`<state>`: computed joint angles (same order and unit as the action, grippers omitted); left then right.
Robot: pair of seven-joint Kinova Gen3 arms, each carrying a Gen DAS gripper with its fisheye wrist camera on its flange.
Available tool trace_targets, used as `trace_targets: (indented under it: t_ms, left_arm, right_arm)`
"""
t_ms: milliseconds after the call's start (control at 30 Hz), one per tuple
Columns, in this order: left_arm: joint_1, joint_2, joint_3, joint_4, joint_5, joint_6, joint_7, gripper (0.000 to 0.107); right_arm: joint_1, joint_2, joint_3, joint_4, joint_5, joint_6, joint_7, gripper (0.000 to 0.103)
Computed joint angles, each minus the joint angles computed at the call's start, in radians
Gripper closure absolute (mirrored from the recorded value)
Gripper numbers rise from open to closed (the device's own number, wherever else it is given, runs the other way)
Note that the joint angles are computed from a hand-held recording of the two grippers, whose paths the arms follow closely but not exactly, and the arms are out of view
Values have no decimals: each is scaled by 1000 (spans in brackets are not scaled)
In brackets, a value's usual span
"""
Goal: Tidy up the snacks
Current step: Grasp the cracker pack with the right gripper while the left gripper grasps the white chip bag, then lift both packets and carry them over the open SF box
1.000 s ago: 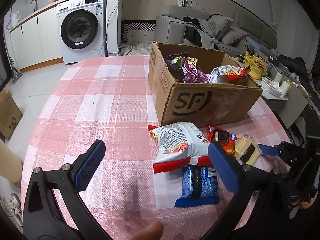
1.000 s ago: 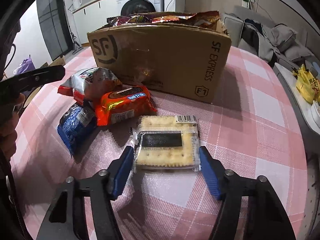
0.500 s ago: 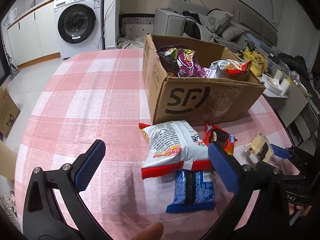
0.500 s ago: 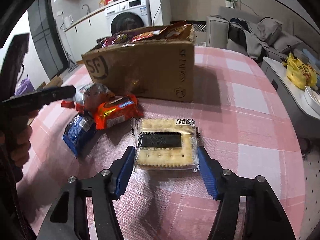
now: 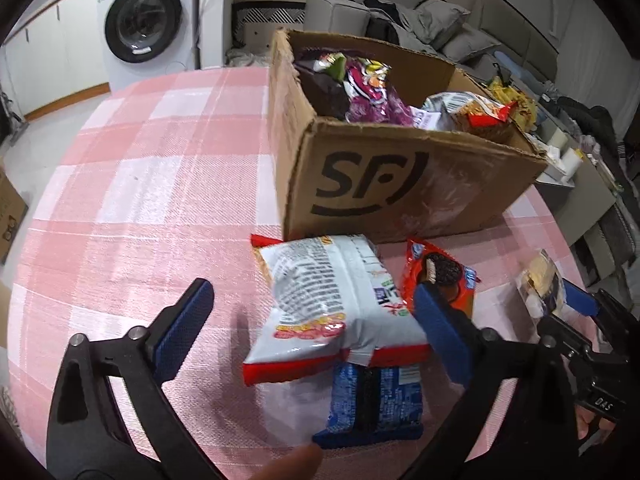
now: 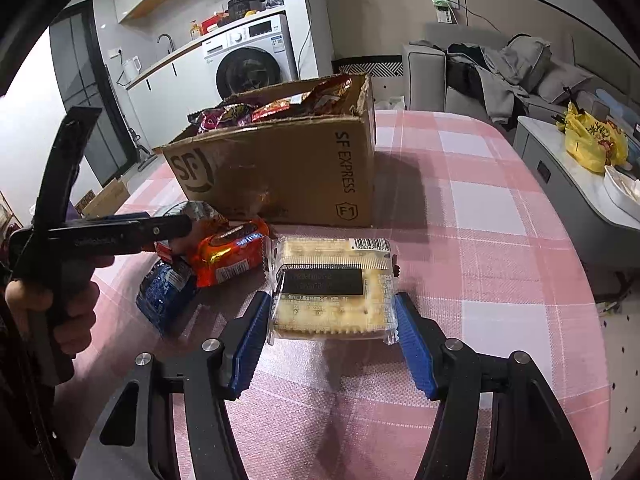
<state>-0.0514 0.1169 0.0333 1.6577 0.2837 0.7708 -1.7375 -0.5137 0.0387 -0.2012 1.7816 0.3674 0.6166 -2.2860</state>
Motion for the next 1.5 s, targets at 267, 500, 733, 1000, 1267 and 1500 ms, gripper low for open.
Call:
trace_targets:
  t_ms: [267, 500, 733, 1000, 1267, 1500]
  left_arm:
    - [-16, 12, 8, 2, 59, 3, -91, 58]
    - [-53, -36, -3, 51, 172, -17, -197, 64]
    - [-52, -136, -42, 117, 252, -45, -287, 64]
    - [-29, -227, -98, 145, 291, -54, -317, 64]
    - [-5, -261, -122, 109, 275, -65, -270, 64]
    - [17, -261, -132, 74, 291, -77, -269, 64]
  right_arm:
    - [-8, -8, -6, 6, 32, -19, -26, 40]
    - [-4, -28, -14, 23, 53, -44, -57, 40]
    - [5, -53, -30, 27, 74, -65, -84, 40]
    - [19, -68, -44, 7, 69, -81, -81, 40]
    - [28, -63, -44, -42, 44, -88, -48, 40]
    - [30, -52, -33, -89, 26, -87, -18, 40]
